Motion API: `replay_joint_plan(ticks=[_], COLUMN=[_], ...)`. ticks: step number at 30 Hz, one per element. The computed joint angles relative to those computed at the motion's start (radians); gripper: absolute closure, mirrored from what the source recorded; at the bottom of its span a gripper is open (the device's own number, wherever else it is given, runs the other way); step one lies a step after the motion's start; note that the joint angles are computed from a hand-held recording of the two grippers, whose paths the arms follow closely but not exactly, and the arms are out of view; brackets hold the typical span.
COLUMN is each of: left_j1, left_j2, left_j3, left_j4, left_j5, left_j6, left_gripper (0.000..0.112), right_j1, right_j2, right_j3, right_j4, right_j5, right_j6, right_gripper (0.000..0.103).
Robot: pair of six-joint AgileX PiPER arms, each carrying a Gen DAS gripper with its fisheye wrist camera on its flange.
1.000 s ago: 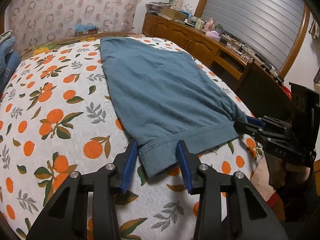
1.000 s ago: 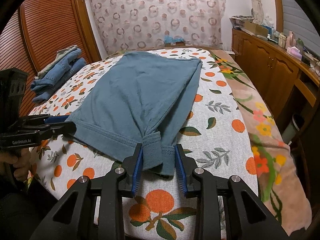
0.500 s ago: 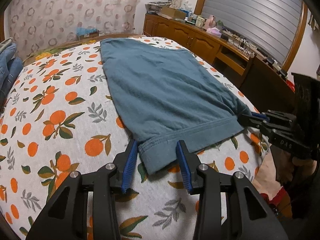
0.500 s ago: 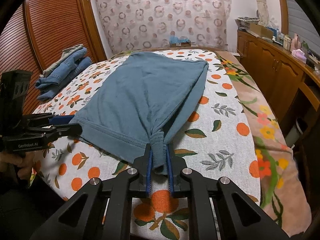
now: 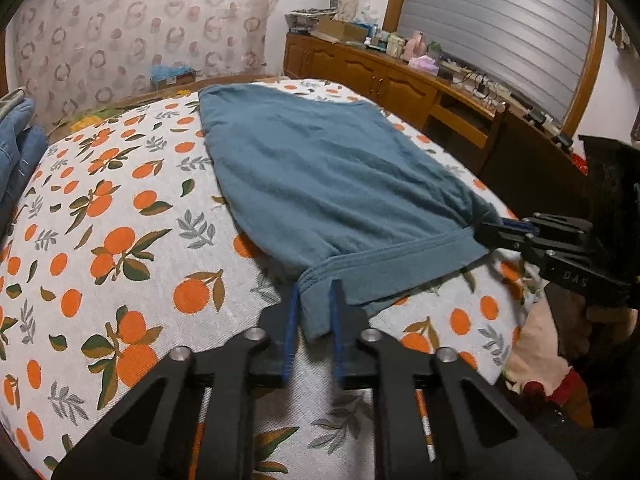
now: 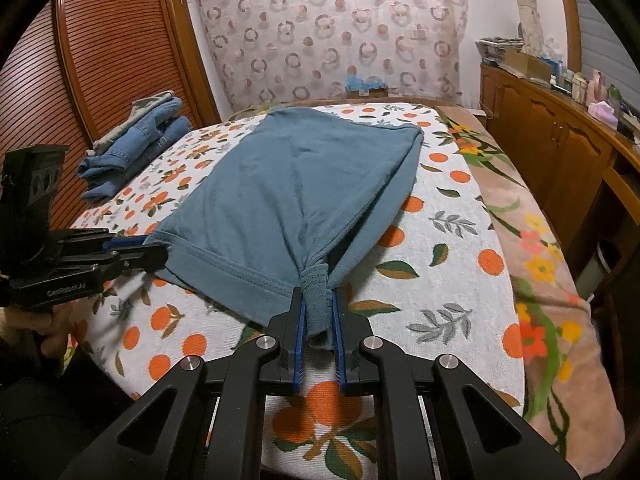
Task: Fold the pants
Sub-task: 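Grasp the same shorts hem with the left gripper beside the right gripper, then lift the hem with both grippers and carry it over the shorts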
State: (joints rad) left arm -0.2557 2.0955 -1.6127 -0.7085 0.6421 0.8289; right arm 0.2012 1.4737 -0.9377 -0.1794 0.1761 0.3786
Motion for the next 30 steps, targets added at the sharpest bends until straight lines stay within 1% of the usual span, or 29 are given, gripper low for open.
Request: replay_joint_plan(ticks=[2,5,6,9,11,19,23,27,29,30], left_j1=[0.012,0.022,0.026,0.041,0.056,0.122,0.149,0.178,0.186,0.19], left_j2=[-0.007,-0.031,-0.039,-0.081,-0.106,-0.184,-0.227,-0.249,-0.241,-0.228], left_j3=[-0.002,-0.004,-0.006,-0.007,-0.021,-0.119,-0.155,-0.193,-0.215,-0.237], left_j4=[-0.043,-0.076,-0.085,-0.121,-0.147,-0.224,-0.247,-0.265,-0.254,-0.244], left_j5=[0.018,0.03,0.035,0.041,0.054,0.118,0.126,0.138,0.131,0.133], left_j6=[0.031,0.06,0.066,0.095,0.108,0.121,0.126,0.125,0.113,0.099], left_gripper=[0.102,0.102,0.102,0.103,0.103,0.103,0.103,0.103,0.103,0.103], right_j1=[-0.002,-0.009,-0.008,0.001,0.002,0.038,0.063,0.095,0.101,0.097], right_j2=[-0.003,-0.018,-0.025,-0.047,-0.061,-0.13,-0.159,-0.168,-0.148,-0.13], right_j3=[-0.006,-0.017,-0.025,-0.058,-0.083,-0.201,-0.268,-0.321,-0.357,-0.379], right_j4=[0.063,0.216,0.231,0.192,0.223,0.112,0.065,-0.01,-0.007,0.023], right_j5=[-0.003,-0.012,-0.01,0.001,0.01,0.049,0.07,0.082,0.09,0.094], right_j6=[-0.065,-0.223,-0.243,-0.224,-0.267,-0.228,-0.21,-0.169,-0.188,-0.22], right_gripper=[0.092,0.093,0.093,0.093,0.093,0.093,0.093,0.093,0.093,0.093])
